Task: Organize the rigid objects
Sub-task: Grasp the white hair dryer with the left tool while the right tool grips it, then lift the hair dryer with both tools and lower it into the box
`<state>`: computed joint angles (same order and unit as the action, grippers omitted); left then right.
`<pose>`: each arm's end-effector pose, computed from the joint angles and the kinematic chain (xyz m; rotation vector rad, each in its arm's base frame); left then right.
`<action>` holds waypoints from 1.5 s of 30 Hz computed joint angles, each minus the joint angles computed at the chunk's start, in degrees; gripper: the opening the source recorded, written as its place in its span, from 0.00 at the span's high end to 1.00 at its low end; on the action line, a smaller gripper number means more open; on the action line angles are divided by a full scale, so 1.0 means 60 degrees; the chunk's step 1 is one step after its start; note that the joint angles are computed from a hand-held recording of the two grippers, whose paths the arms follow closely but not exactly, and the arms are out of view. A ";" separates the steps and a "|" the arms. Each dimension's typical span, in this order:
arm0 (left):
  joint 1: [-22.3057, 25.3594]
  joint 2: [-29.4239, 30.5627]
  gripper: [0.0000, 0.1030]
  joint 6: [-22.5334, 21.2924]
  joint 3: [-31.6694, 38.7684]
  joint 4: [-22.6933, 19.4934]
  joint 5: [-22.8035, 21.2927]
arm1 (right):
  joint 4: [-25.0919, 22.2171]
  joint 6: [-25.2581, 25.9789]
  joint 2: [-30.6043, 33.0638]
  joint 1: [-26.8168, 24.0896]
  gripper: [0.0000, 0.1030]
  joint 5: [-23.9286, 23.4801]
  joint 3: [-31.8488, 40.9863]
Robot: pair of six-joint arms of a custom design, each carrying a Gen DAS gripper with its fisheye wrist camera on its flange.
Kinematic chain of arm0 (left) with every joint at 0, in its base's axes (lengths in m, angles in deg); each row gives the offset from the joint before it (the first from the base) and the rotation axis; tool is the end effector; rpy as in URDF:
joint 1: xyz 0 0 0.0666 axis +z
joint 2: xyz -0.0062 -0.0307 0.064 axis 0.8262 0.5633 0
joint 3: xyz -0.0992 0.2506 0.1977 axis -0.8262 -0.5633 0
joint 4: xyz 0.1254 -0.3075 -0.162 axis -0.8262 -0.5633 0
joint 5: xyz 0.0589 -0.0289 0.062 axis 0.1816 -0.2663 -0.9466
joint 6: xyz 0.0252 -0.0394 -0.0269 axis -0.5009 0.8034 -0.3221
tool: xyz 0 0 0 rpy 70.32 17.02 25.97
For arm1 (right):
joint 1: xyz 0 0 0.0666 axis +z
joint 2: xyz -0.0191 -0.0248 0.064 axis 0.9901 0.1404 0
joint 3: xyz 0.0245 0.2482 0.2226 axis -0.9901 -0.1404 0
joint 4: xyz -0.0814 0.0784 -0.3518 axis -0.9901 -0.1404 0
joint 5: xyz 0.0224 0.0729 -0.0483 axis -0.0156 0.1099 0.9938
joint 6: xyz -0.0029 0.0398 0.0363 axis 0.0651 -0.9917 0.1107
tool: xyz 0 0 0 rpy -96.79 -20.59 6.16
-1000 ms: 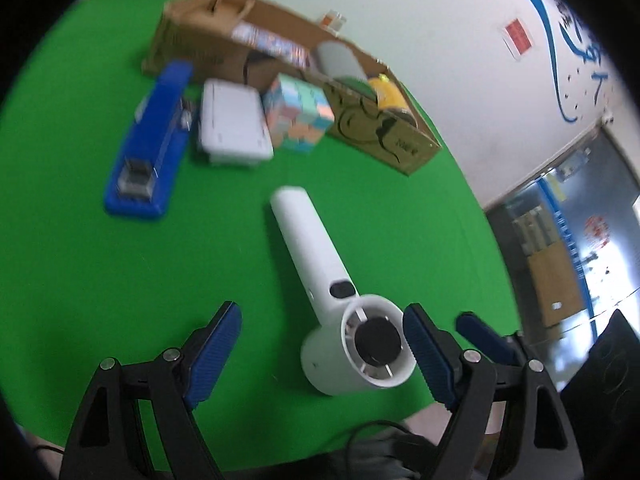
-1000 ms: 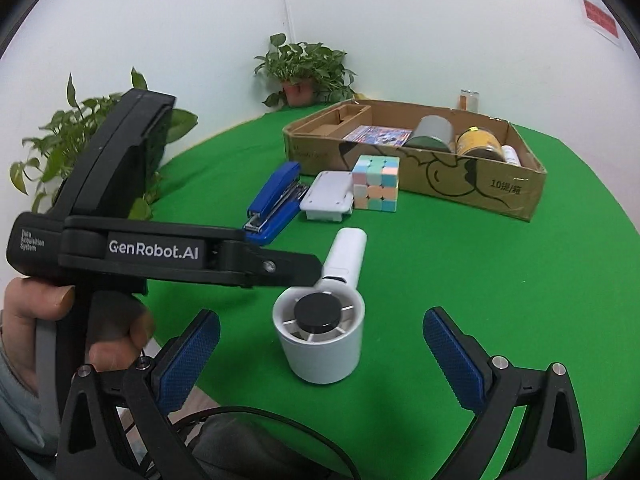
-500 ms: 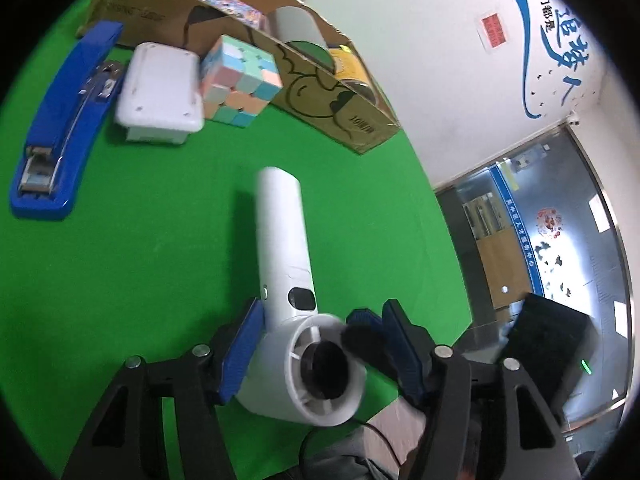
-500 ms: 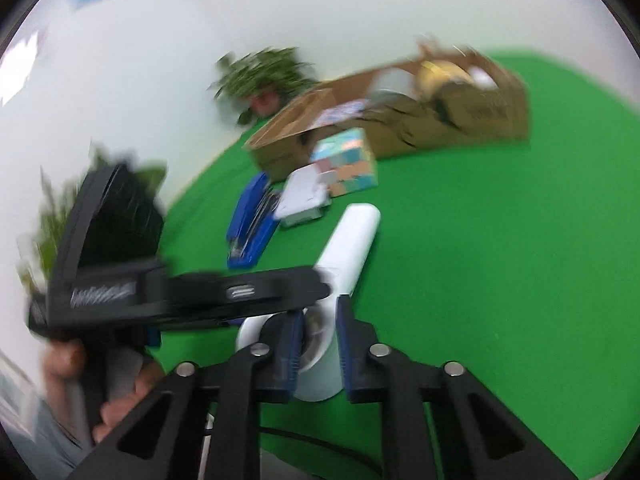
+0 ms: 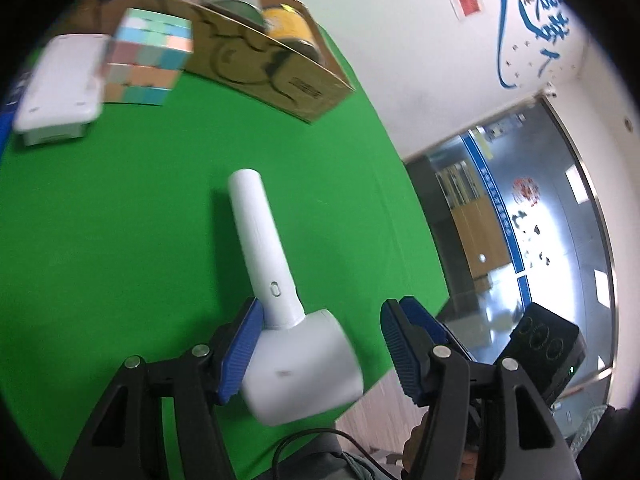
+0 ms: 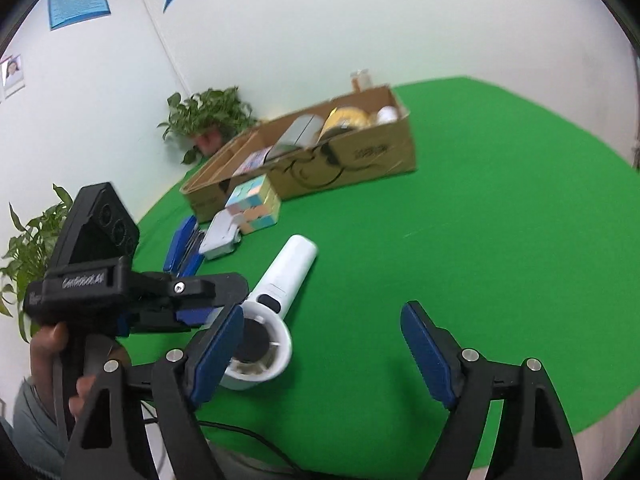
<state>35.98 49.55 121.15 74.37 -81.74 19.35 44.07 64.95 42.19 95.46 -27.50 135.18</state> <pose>0.4177 -0.1642 0.3819 -0.4095 2.3721 -1.0407 0.4152 0.1188 0.3255 -0.4785 2.1554 0.7896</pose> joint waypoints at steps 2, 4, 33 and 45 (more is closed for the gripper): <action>-0.0044 0.0256 0.42 -0.0166 0.0282 -0.0214 0.0093 | 0.0323 0.0478 -0.0401 0.0046 0.22 0.0105 -0.0383; -0.0028 0.0374 0.42 -0.0211 0.0436 -0.0426 0.0093 | 0.0280 0.1030 -0.0678 0.0239 0.22 0.0073 -0.0538; 0.0492 0.1006 0.65 0.0957 0.0465 -0.0662 0.1135 | -0.0321 0.1664 -0.0132 0.1684 0.46 0.1702 -0.0428; 0.0628 0.0731 0.68 0.0578 0.0750 -0.1201 0.0688 | -0.0188 0.1694 -0.0261 0.1971 0.47 0.1900 -0.0306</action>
